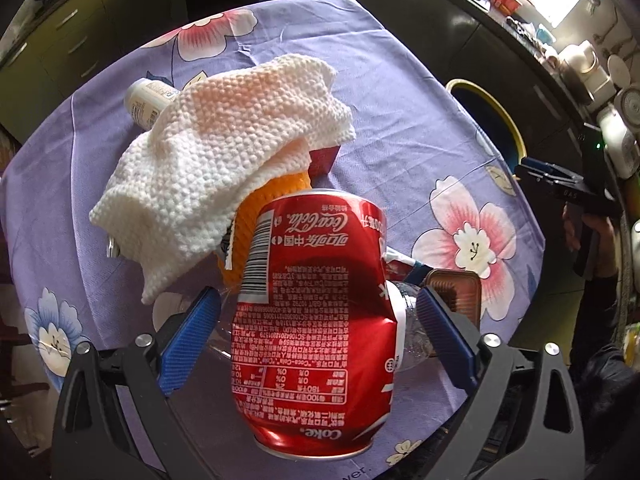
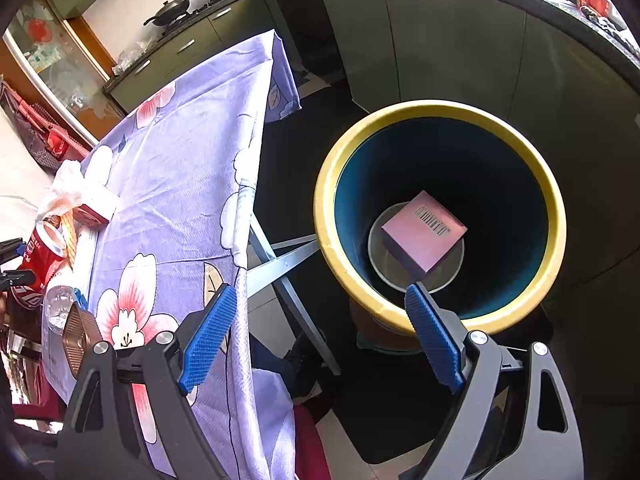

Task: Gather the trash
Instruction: 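Grasp the crushed red Coca-Cola can with the left gripper and lift it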

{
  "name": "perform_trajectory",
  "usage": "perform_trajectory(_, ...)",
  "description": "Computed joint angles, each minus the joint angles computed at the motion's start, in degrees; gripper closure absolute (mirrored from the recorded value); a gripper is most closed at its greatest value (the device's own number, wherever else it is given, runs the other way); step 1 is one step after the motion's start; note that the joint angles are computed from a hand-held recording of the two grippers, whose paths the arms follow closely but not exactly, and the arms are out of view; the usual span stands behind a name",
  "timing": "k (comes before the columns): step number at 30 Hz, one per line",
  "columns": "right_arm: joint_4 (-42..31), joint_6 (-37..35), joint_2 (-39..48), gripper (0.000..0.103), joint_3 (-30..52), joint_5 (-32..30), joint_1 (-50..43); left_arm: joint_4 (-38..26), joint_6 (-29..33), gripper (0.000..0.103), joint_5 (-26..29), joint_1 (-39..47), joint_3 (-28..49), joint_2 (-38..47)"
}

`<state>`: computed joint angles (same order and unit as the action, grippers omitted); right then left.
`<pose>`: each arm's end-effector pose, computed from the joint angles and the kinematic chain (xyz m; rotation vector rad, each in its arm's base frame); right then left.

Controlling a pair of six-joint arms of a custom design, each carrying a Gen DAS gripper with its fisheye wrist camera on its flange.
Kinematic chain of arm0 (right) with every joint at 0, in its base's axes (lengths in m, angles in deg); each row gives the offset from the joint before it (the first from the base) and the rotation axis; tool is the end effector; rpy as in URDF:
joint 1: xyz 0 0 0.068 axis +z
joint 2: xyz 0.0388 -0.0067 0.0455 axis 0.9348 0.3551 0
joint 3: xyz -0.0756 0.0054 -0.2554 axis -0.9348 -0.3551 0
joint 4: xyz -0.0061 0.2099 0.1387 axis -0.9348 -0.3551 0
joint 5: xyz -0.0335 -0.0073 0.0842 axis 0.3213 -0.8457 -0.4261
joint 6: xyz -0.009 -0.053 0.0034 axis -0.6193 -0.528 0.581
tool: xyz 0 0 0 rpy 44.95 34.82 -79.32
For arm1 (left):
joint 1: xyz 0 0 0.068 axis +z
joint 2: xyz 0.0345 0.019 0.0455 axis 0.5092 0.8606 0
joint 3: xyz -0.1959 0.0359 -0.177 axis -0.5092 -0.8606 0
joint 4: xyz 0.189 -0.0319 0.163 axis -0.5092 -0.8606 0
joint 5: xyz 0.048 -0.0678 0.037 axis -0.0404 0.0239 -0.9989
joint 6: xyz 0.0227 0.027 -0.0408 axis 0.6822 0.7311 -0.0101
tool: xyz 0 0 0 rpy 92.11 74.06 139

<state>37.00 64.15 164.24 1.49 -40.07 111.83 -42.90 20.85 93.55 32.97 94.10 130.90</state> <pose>0.1990 0.1749 0.1990 0.2570 2.6387 0.3431 0.2640 0.0010 0.2867 0.8235 2.7923 -0.3274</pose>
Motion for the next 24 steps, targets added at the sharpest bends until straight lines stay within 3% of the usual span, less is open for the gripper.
perform_trajectory(2,0.46,-0.02,0.30,0.018,-0.16,-0.28,-0.08,-0.08,-0.06,0.031,-0.91,-0.71,0.06,0.27)
perform_trajectory(4,0.72,0.13,0.31,0.018,-0.41,-0.37,-0.07,-0.39,-0.04,0.035,-1.58,-1.02,0.17,0.85)
perform_trajectory(24,4.74,3.90,-2.54,0.018,-4.57,0.35,2.42,-5.78,2.97,0.036,5.32,1.82,2.89,-8.27)
